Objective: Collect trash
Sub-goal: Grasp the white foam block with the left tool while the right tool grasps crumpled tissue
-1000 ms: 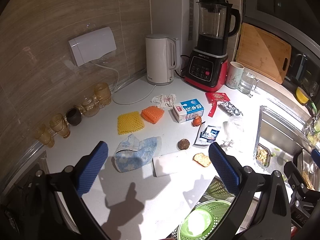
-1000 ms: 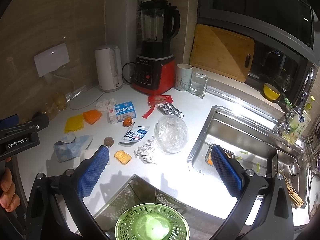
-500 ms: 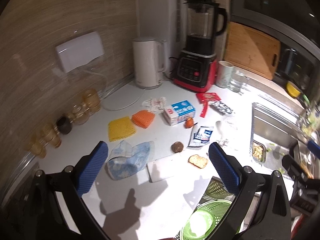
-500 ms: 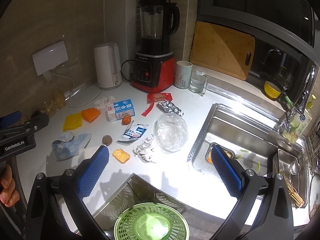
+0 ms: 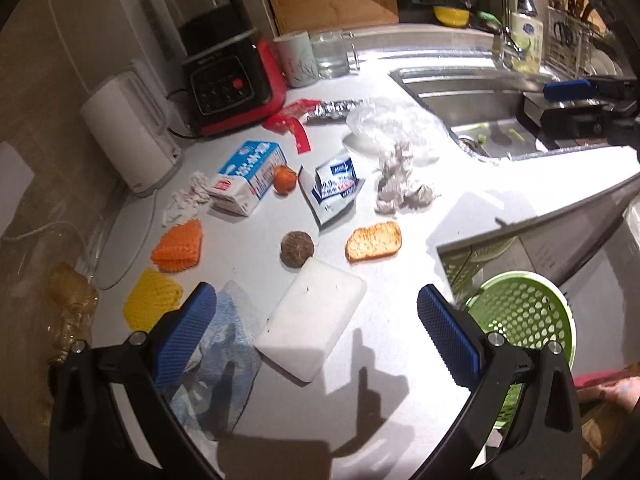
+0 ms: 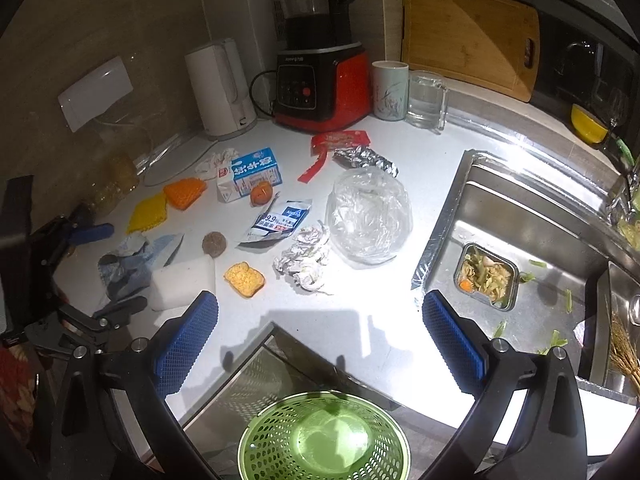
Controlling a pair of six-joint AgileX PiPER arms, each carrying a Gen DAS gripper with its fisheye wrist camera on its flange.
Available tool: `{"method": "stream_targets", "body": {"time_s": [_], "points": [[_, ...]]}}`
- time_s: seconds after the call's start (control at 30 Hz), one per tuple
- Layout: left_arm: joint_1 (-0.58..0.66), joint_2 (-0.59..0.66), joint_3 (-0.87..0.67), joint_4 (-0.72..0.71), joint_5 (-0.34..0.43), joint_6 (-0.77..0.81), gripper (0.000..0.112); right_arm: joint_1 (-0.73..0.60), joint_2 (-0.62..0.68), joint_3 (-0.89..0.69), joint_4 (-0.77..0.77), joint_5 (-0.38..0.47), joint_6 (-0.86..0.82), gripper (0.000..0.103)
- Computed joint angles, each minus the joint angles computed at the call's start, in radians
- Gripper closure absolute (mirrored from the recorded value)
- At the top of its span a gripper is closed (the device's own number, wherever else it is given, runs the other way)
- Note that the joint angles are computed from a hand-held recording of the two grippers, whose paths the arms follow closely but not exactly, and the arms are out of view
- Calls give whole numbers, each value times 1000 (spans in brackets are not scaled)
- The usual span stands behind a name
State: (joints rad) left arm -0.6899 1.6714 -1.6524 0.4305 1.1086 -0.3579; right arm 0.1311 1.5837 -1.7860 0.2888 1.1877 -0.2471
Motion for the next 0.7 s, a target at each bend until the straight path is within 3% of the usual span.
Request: {"method": "stream_targets", "body": {"time_s": [0.2, 0.5, 0.63, 0.7], "points": [[134, 49, 73, -184, -121, 189, 16, -29, 38, 44, 32, -53, -8, 2], [229, 103, 89, -354, -185, 364, 17, -22, 136, 20, 37, -87, -12, 2], [250, 113, 108, -402, -193, 406, 29, -1, 163, 10, 8, -100, -6, 2], [259, 117, 118, -427, -194, 424, 30, -1, 175, 5, 9, -103, -8, 2]]}}
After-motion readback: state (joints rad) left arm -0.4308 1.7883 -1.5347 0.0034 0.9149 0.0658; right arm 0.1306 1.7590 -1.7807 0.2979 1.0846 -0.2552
